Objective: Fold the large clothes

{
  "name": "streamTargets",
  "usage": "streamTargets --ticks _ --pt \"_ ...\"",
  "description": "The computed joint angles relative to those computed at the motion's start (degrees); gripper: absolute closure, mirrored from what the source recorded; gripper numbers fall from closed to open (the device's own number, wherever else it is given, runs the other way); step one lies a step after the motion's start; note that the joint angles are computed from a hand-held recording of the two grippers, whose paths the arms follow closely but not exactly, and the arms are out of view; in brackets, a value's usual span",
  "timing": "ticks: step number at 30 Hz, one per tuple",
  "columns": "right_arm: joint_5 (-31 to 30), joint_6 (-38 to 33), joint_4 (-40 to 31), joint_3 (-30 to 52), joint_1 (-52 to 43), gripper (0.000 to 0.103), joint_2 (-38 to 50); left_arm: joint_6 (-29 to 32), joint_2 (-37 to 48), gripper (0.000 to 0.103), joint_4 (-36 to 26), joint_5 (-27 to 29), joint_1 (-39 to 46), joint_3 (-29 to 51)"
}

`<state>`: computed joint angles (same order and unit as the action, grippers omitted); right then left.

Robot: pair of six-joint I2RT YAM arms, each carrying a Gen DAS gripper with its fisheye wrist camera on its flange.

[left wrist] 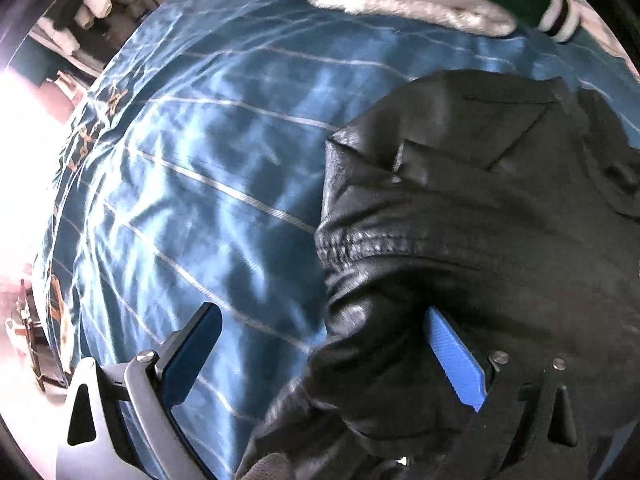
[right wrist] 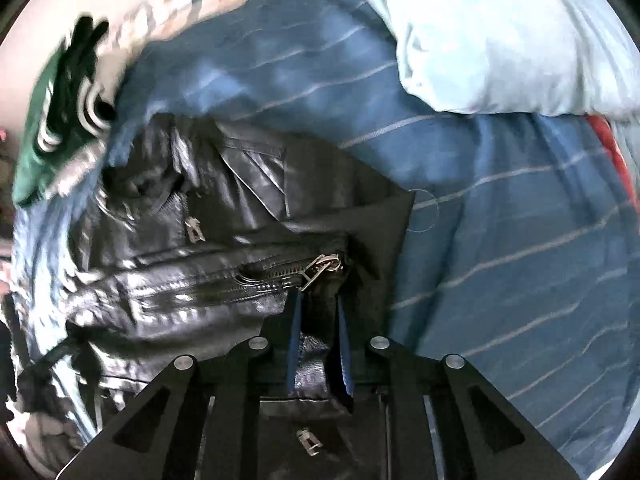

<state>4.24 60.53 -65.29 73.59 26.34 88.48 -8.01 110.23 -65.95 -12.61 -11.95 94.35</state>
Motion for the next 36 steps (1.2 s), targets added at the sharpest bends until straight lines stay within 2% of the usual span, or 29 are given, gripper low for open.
streamTargets --ticks 2,4,6,8,10,13,16,19,20,21,22,23,24,26,30,34,36 --pt "-6.89 -1.81 0.85 -1.84 -3.43 0.081 1.19 0.55 -4.23 0.000 -1.35 1.41 0.98 -1.79" --pt "-11.28 -1.66 2.60 -4.83 -5.96 0.072 -2.86 1.44 -9.22 0.000 -3.16 2.17 2.06 -4.39" --pt "-13.15 -1.56 0.70 -7.02 -6.67 0.050 -8.24 3.10 -14.59 0.000 -4.34 1.56 3.21 -8.51" --pt "-14.08 -0.31 -1.61 -9.39 -5.88 0.044 -12.83 5.90 -19.58 0.000 -4.77 -0.20 4.33 -14.28" --pt "-16.06 1.80 -2.88 -13.46 -4.14 0.044 -17.20 7.29 -21.86 0.000 -4.90 -1.19 4.70 -18.52" --pt "-19.82 6.01 -1.00 -21.30 0.04 0.043 -21.67 9.12 -22.92 0.000 -3.57 0.75 8.68 -24.70" --pt "-24.96 13.17 7.07 -30.58 5.79 0.043 -25.11 9.89 -21.53 0.000 -1.24 2.91 10.38 -27.92" --pt "-25.77 18.85 12.60 -34.28 11.48 0.043 -24.44 10.58 -20.70 0.003 1.78 4.84 10.56 -29.80" --pt "-25.08 20.80 13.75 -34.70 13.50 0.043 -24.18 11.02 -21.17 0.023 2.74 8.08 11.62 -30.22" --pt "-24.41 22.14 14.68 -34.71 15.21 0.044 -23.78 11.44 -21.74 0.050 3.01 10.90 12.36 -30.29" --pt "-23.48 23.76 15.71 -34.44 17.37 0.046 -23.43 11.62 -22.29 0.062 3.19 11.71 12.30 -30.30" --pt "-22.50 25.15 16.17 -34.04 19.08 0.065 -23.36 12.00 -23.00 0.081 3.32 10.98 11.12 -30.22" --pt "-22.01 26.33 16.56 -33.58 20.51 0.084 -22.97 13.06 -23.36 0.092 3.58 9.42 10.13 -29.90" --pt "-21.16 29.83 17.59 -32.68 23.50 0.092 -22.67 14.41 -22.56 0.095 3.09 10.44 10.98 -28.60" --pt "-19.09 41.75 21.81 -30.63 28.36 0.095 -24.12 20.66 -19.63 0.096 1.12 14.09 15.46 -23.77" --pt "-16.47 49.19 23.67 -25.38 32.31 0.095 -24.68 28.23 -17.21 0.100 0.66 12.36 19.15 -17.94" --pt "-14.30 52.84 21.89 -22.79 35.49 0.096 -24.88 31.45 -14.57 0.100 -0.30 11.98 21.86 -14.49"
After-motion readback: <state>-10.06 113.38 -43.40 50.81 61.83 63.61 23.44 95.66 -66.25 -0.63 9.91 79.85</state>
